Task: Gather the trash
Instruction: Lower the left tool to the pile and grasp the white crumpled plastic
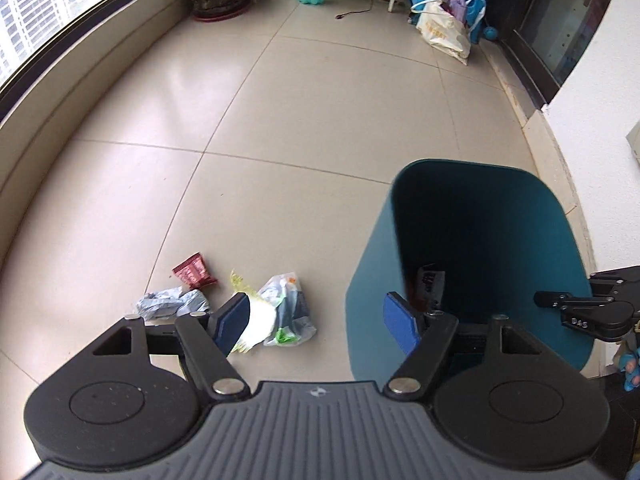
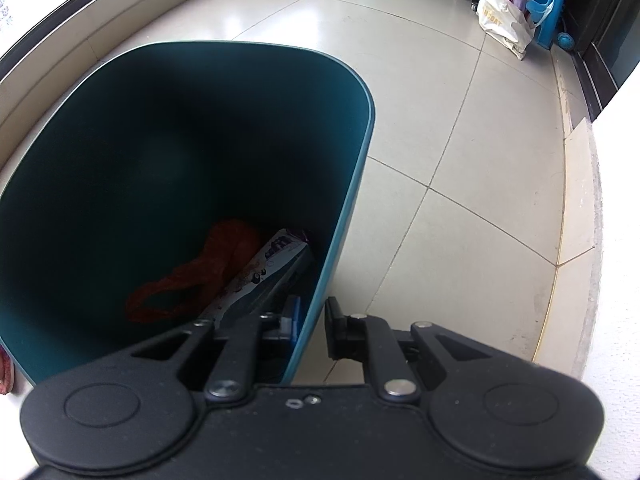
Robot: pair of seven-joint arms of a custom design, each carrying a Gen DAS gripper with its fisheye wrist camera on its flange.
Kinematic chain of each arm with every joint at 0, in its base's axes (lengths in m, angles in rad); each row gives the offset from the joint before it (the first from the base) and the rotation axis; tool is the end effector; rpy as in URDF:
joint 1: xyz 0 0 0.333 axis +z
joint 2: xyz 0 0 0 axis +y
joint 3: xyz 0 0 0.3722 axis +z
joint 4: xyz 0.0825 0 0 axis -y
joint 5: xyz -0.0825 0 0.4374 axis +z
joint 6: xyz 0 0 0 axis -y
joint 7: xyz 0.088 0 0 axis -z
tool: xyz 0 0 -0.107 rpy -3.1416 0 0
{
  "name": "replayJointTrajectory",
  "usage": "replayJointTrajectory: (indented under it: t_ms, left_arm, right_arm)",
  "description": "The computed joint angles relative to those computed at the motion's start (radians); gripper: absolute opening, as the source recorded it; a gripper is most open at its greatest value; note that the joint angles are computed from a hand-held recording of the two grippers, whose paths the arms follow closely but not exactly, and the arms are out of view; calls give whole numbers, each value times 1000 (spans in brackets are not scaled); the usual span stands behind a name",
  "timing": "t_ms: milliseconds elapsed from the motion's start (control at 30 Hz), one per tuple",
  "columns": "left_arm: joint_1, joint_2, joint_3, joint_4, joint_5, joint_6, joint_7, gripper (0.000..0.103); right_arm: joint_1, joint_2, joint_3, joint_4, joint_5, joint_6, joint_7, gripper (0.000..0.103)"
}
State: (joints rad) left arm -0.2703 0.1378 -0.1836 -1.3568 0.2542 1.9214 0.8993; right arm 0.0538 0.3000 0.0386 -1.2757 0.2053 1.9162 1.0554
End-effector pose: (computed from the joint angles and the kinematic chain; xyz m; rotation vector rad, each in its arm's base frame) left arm 0.6293 -0.2745 0.7482 -2.1408 1.7696 -0.5178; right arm 0.7412 0.0780 0.6749 -2.4269 1.3307 -0.2369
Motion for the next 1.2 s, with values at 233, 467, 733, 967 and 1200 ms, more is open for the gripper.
replayJointTrajectory:
  t_ms: [233, 467, 733, 967, 1200]
  left_arm:
    - [75, -115, 25, -234, -30, 29, -48, 73]
    - [144, -216, 21, -485, -141, 114, 15, 73]
    - [165, -243, 4, -662, -206, 164, 20, 73]
    - [167, -230, 2, -728, -237, 180, 21, 71]
    - [165, -203, 0, -725, -196, 156, -15, 37]
  right_arm:
    - [11, -2, -1, 5, -22, 0, 18, 11]
    - [16, 3, 0, 20, -36, -7, 24, 10]
    - [27, 0, 0, 2, -58, 13, 38, 10]
    - [30, -18, 0, -20, -59, 21, 32, 10]
    - [26, -16, -1, -13, -50, 16, 25, 10]
